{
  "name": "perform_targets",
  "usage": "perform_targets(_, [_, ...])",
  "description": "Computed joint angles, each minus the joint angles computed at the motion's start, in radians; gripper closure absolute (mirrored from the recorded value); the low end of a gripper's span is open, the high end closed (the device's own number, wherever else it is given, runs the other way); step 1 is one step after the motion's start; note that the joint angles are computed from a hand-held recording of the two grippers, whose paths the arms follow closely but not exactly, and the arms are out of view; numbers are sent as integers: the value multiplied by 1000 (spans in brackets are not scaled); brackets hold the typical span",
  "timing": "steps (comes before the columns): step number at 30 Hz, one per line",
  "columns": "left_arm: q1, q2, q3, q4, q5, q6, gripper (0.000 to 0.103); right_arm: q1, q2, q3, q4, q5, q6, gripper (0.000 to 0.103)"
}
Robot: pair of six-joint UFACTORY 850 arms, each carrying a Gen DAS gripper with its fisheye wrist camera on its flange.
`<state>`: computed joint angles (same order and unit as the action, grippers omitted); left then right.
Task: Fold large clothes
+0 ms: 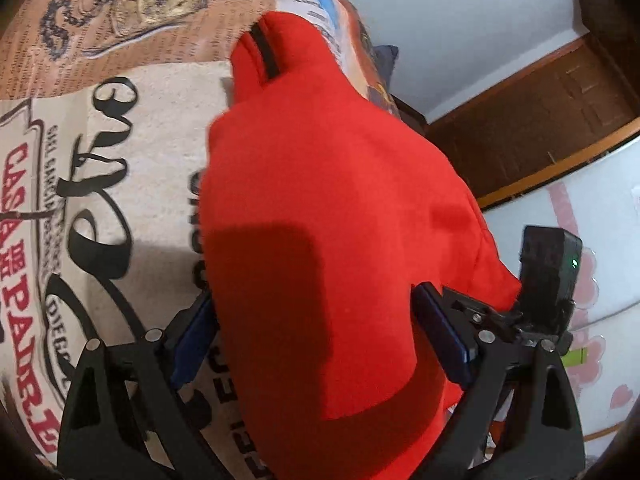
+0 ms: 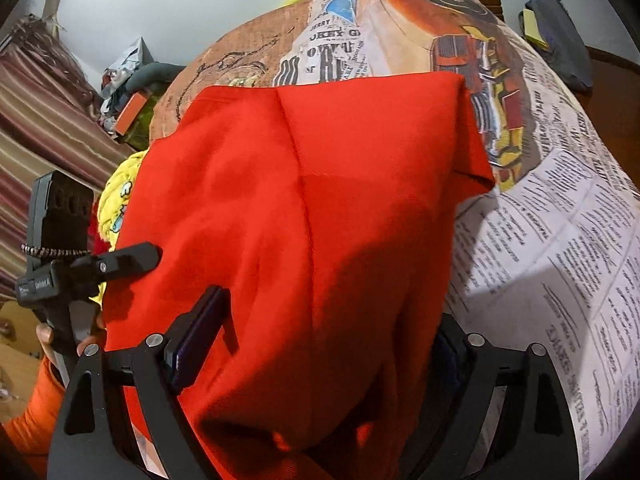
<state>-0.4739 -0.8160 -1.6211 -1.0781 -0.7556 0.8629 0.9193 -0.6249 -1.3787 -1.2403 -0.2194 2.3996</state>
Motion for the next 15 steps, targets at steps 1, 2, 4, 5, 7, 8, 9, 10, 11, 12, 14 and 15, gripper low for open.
perform_targets(1, [-4,9,14,-4,13,18,10,-4,5,8,-19,7,12,22])
perform_targets(2, [-6,17,27,-11,23,39,13,-3,7,12,-40,9,32,27])
perform_targets(4, [-6,24,43,-28,28,72,17,-3,14,25,-131,25,129,35])
perform_targets(5, [-4,31,58,-53,30,102,19,-3,17,32,-186,30,186,41])
perform_targets(7, [-3,35,68,-70,34,125,23,-2,22,39,-267,38,263,50])
perform_targets(8, [-4,38,72,-75,39,130,27,-3,19,34,-258,38,247,56])
perform_targets(9, [-7,41,75,-76,51,131,32,0,16,23,-210,29,189,58])
perform_targets(10, [-10,47,79,-81,62,139,35,1,12,12,-159,21,129,63])
perform_targets(11, [-8,56,87,-86,70,152,40,3,8,-1,-105,8,67,67])
perform_targets(12, [-9,56,83,-86,77,153,46,6,5,-12,-67,-7,22,68])
perform_targets(14, [-12,76,101,-107,101,183,54,14,-7,-44,29,-45,-94,71])
perform_targets(15, [-14,88,112,-119,116,201,57,20,-12,-59,58,-66,-134,71])
